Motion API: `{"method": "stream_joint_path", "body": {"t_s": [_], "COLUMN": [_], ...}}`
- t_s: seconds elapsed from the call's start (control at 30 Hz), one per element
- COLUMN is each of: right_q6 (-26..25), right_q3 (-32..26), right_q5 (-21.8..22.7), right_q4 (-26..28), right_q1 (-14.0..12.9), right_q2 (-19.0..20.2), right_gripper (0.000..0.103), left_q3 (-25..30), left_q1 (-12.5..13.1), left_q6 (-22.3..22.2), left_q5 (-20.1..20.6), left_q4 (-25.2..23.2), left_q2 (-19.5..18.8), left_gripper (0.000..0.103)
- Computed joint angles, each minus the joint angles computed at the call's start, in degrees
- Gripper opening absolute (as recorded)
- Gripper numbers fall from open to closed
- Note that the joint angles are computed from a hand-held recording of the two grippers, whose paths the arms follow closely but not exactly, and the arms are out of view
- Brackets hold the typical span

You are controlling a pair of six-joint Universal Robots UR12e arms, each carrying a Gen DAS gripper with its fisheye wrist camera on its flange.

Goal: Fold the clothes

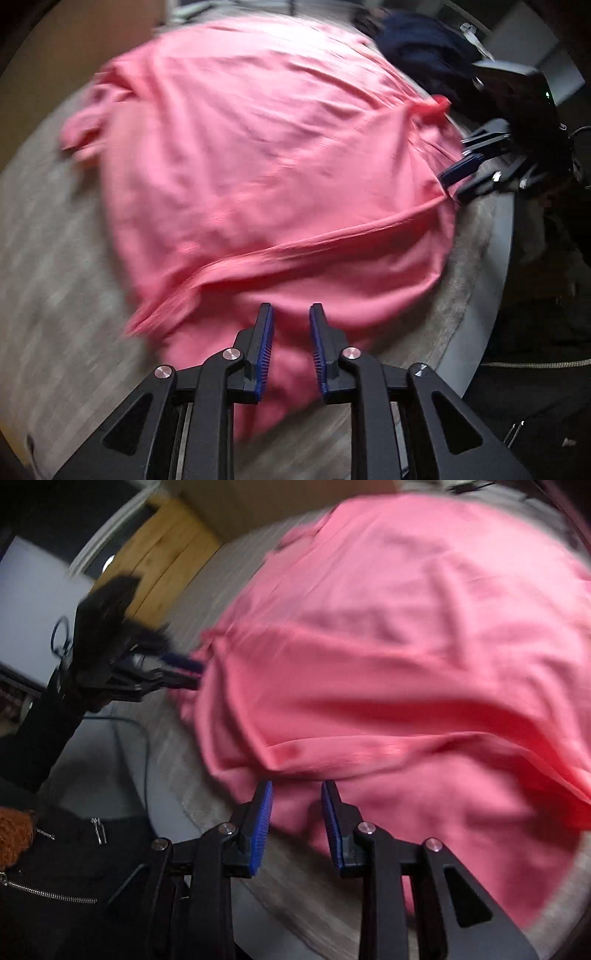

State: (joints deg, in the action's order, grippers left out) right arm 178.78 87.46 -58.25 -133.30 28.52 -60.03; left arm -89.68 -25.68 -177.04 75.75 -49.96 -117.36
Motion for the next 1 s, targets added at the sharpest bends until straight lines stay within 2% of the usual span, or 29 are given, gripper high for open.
{"method": "stream_joint_path", "body": {"t_s": [0.03,0.07,0.1,0.13,0.17,0.2,0.23,0.27,0.33,0.43,0.5,0.53,0.57,0.6,0.63,0.67,0.7,0.73,0.77,0.8,0.83,0.87,0.97,1.0], "right_q6": [-0.84,-1.00,0.77,4.26,9.92,13.77,15.27,15.78,11.51,2.33,-1.88,-2.17,-1.91,-0.82,0.98,4.99,9.68,13.59,15.49,14.98,12.16,8.50,2.44,0.51], "right_q3": [-1.48,-2.71,-3.47,-3.88,-3.98,-3.57,-2.81,-1.94,-1.74,-4.06,-6.03,-6.86,-7.70,-8.30,-9.10,-8.96,-8.10,-7.15,-6.35,-5.57,-5.53,-5.50,-5.93,-6.50], "right_q5": [-0.53,-3.47,-8.80,-14.80,-19.79,-22.39,-22.58,-20.37,-14.72,-4.45,-0.28,0.88,0.90,-1.49,-6.27,-12.27,-17.15,-19.63,-19.71,-17.40,-14.32,-12.42,-4.28,-3.87], "right_q4": [1.11,0.11,-3.03,-6.15,-8.89,-11.20,-12.79,-14.13,-11.28,-2.08,3.04,3.67,3.88,3.09,-0.09,-5.68,-11.08,-15.40,-17.44,-17.08,-14.32,-9.94,1.06,4.27], "right_q1": [0.62,1.25,1.70,2.04,1.57,0.97,0.71,-0.13,-0.33,0.57,1.36,1.47,1.85,2.76,3.11,3.05,2.65,2.16,1.70,1.29,0.94,1.16,1.42,1.76], "right_q2": [1.01,1.80,2.30,2.60,2.57,2.25,1.57,0.79,0.05,1.32,2.78,3.57,4.40,5.13,5.75,5.85,5.53,4.98,4.17,3.31,2.79,2.24,2.36,2.80], "right_gripper": [0.027,0.027,0.027,0.027,0.028,0.028,0.028,0.028,0.028,0.028,0.027,0.026,0.026,0.025,0.023,0.023,0.023,0.023,0.023,0.023,0.022,0.022,0.018,0.018], "left_q3": [0.90,1.11,1.70,1.96,1.48,1.01,0.24,-0.50,-1.06,-1.10,0.02,0.73,1.36,2.19,3.09,4.00,4.43,4.31,3.99,3.67,3.36,3.59,4.68,5.51], "left_q1": [-0.14,-0.29,-0.16,0.08,0.54,1.16,1.71,2.26,2.26,1.88,1.25,0.87,0.43,0.24,-0.10,-0.42,-0.25,0.20,0.45,0.71,0.96,0.61,-0.49,-0.96], "left_q6": [0.62,0.60,-0.78,-3.67,-6.53,-9.20,-10.54,-11.74,-9.22,-3.22,1.15,3.02,4.24,4.47,4.54,4.59,2.51,0.82,1.30,1.78,2.29,4.57,11.24,12.76], "left_q5": [0.89,2.51,6.52,10.56,12.20,13.32,13.91,14.52,15.39,7.55,2.08,-0.09,-1.32,-0.15,1.56,3.28,5.52,5.51,4.40,3.26,2.13,0.90,-3.13,-4.06], "left_q4": [-0.29,1.16,2.77,3.64,5.18,6.63,7.63,8.58,7.79,6.11,4.19,3.35,2.92,2.57,2.19,1.82,2.04,2.51,2.66,2.79,2.88,1.65,-2.40,-3.78], "left_q2": [-0.80,-1.01,-1.33,-1.36,-0.91,-0.47,0.24,0.93,1.63,1.59,0.52,-0.18,-0.86,-1.58,-2.32,-3.06,-3.35,-3.19,-2.75,-2.30,-1.87,-1.91,-2.60,-3.44], "left_gripper": [0.015,0.014,0.014,0.012,0.012,0.013,0.014,0.014,0.014,0.014,0.015,0.018,0.020,0.020,0.020,0.019,0.015,0.014,0.014,0.014,0.014,0.014,0.015,0.017]}}
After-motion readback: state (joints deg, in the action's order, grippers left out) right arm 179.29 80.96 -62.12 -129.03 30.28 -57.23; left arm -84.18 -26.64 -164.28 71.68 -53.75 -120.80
